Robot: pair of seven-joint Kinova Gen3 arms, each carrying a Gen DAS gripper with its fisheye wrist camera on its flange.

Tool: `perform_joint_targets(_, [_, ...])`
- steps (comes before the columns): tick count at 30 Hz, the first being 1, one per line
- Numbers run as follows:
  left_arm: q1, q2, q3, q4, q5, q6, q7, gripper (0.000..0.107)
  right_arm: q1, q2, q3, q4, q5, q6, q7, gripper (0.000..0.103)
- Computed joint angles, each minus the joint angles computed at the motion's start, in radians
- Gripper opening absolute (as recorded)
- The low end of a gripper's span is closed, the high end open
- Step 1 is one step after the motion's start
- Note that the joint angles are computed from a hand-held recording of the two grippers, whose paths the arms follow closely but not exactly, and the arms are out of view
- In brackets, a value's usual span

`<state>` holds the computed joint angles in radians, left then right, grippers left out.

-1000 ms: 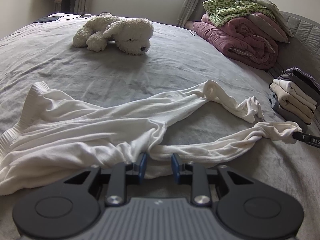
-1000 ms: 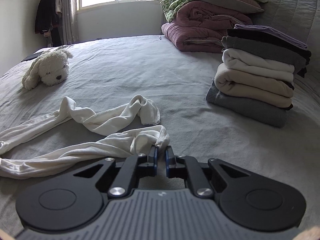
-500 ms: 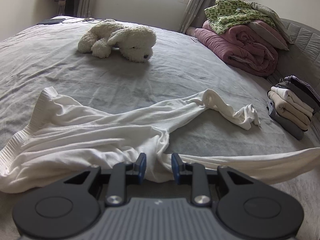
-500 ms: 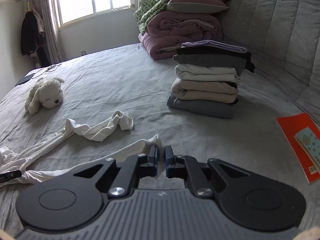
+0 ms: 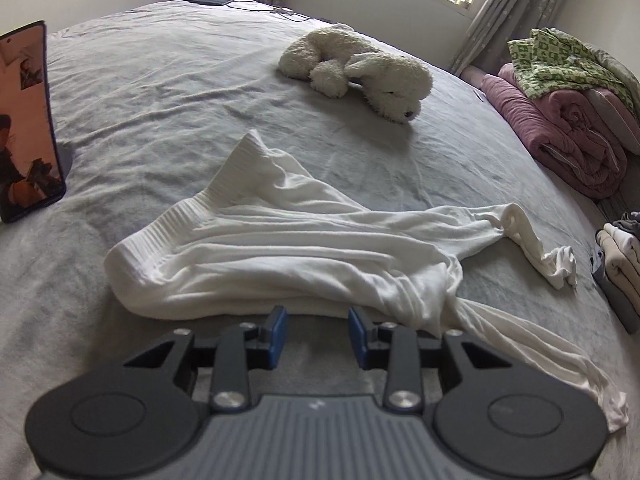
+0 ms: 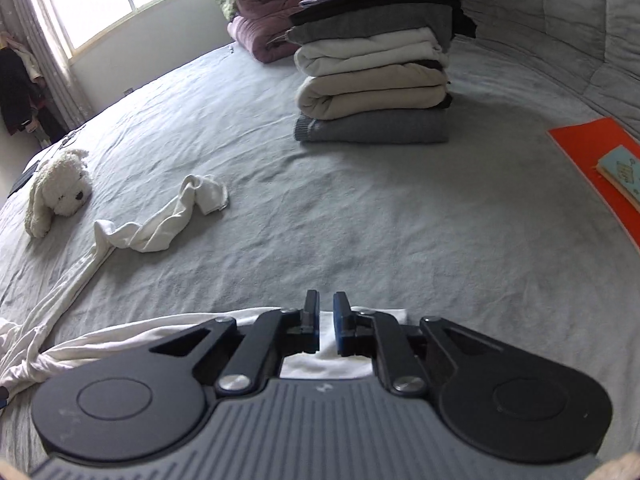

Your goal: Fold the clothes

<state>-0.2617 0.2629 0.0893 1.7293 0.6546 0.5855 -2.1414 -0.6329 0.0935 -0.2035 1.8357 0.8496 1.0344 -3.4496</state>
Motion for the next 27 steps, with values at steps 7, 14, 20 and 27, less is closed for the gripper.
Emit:
perform_joint_targets(7, [-0.031, -0.006, -0.004, 0.001, 0.031, -0.023, 0.031, 0.036, -0.035, 0.086, 0.009, -0.080, 0.037, -0.118, 0.163, 0.040])
perform_joint_targets(14, [-0.005, -0.024, 0.057, 0.054, 0.095, -0.043, -0.200, 0.036, -0.195, 0.121, 0.216, -0.060, -0.053, -0.257, 0.296, 0.040])
perform_joint_targets(20, [0.032, 0.000, 0.076, 0.052, 0.142, 0.008, -0.309, 0.036, -0.027, 0.120, -0.007, -0.080, -0.080, -0.178, 0.540, 0.057])
perform_joint_targets(27, [0.055, 0.077, 0.101, 0.028, 0.281, 0.067, -0.387, 0.036, 0.096, 0.143, -0.183, -0.098, -0.107, -0.069, 0.792, 0.057])
